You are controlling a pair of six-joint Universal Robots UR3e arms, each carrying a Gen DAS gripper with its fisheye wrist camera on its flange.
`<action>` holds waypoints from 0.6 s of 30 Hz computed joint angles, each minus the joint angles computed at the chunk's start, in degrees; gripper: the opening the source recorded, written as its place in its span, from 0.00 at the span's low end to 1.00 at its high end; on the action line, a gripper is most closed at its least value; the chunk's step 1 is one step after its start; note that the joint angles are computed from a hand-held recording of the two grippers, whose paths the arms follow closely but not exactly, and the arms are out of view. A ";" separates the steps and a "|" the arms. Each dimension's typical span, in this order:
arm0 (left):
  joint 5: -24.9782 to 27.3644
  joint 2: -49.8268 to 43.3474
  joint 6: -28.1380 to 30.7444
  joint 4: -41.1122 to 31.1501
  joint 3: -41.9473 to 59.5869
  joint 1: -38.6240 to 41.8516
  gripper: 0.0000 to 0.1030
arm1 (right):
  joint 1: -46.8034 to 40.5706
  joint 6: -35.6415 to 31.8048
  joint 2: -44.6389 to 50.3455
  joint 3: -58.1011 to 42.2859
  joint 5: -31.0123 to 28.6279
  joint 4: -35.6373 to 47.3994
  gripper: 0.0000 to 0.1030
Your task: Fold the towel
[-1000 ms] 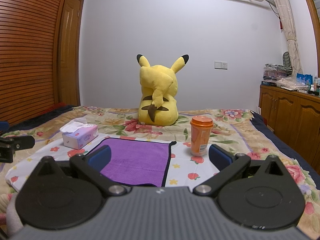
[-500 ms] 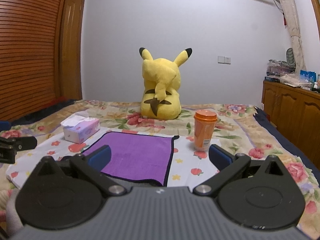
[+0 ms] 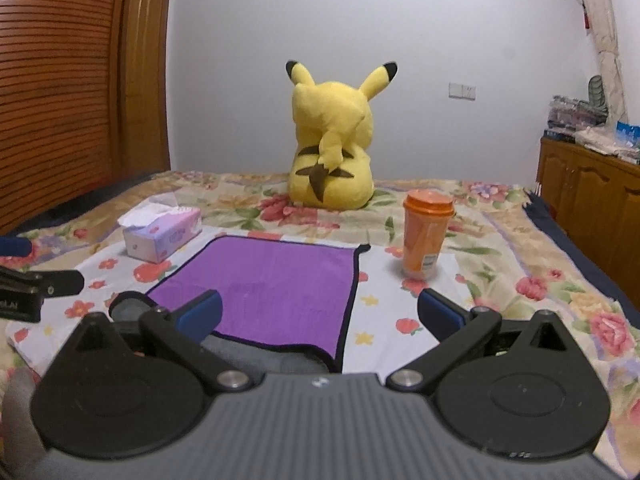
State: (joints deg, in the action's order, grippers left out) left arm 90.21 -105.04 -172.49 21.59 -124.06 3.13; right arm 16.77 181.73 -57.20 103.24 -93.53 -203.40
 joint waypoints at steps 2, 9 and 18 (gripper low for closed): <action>-0.25 -1.06 -0.06 -0.99 1.47 0.42 1.00 | -0.21 -0.26 0.65 -1.40 0.43 1.61 1.00; -1.23 -4.77 0.79 -3.60 6.11 1.44 1.00 | -0.81 -1.35 2.86 -6.21 1.95 6.84 1.00; -2.74 -8.59 1.98 -6.90 11.13 3.04 1.00 | -1.47 -2.55 5.82 -11.85 3.63 12.32 1.00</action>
